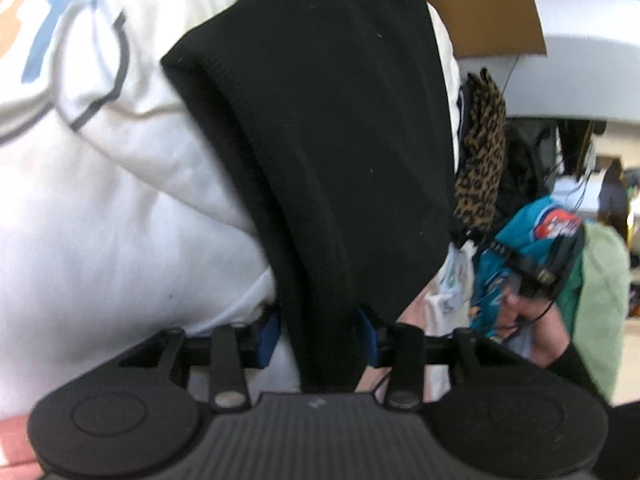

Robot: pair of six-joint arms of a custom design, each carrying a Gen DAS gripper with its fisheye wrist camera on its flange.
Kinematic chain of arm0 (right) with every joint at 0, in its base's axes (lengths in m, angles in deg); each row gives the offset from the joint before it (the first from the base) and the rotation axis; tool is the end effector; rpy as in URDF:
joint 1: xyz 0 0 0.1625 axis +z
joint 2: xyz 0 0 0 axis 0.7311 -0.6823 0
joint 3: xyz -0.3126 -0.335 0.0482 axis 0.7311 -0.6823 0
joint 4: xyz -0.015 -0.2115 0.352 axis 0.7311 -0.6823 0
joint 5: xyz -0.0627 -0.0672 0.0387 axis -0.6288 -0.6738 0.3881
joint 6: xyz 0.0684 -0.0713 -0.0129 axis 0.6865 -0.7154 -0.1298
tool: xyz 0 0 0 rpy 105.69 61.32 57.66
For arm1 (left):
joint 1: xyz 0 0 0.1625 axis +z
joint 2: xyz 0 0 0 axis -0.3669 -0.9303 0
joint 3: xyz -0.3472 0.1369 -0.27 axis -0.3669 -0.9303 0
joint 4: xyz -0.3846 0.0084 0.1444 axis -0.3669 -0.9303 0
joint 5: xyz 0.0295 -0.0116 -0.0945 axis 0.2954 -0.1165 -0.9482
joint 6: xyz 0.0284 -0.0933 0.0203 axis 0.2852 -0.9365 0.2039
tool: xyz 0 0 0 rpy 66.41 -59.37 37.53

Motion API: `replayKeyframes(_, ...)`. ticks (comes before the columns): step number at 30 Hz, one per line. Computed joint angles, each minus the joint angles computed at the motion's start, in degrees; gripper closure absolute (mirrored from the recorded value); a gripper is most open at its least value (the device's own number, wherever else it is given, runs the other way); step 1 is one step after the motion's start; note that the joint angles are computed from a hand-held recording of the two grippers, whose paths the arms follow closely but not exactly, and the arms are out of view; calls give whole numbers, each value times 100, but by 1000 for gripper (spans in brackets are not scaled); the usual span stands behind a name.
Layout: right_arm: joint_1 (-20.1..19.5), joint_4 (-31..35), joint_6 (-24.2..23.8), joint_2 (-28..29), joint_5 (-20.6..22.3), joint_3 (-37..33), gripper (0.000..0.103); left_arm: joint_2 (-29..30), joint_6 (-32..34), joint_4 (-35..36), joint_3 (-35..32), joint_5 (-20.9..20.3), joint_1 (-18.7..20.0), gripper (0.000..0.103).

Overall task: Fold clothes
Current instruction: 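Close the right tool on the shorts edge and lift with both tools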

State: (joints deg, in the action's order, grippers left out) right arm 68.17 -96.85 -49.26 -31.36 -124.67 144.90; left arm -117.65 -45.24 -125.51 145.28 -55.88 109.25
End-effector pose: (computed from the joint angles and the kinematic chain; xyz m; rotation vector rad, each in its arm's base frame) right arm 0.3697 -0.6329 0.0883 0.4444 -2.3764 0.3448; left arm 0.1020 -0.5368 0.4631 -0.0953 -3.0263 -0.2823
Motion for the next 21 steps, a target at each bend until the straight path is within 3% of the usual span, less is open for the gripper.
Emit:
replayKeyframes(5, 22, 112, 43, 46, -69, -71, 99, 27, -6, -31, 75, -220, 135, 80)
replayKeyframes(9, 26, 110, 93, 48, -70, -70, 99, 10, -125, -30, 132, -285, 181, 87)
replayKeyframes(11, 24, 107, 129, 44, -58, -68, 99, 4, -151, 21, 130, -286, 172, 95)
replayKeyframes(18, -7, -206, 245, -149, 249, 104, 95, 75, -248, 449, -189, -221, 119, 98)
replayKeyframes(21, 4, -315, 284, -245, 400, 244, 87, 134, -259, 745, -414, 39, -26, 98)
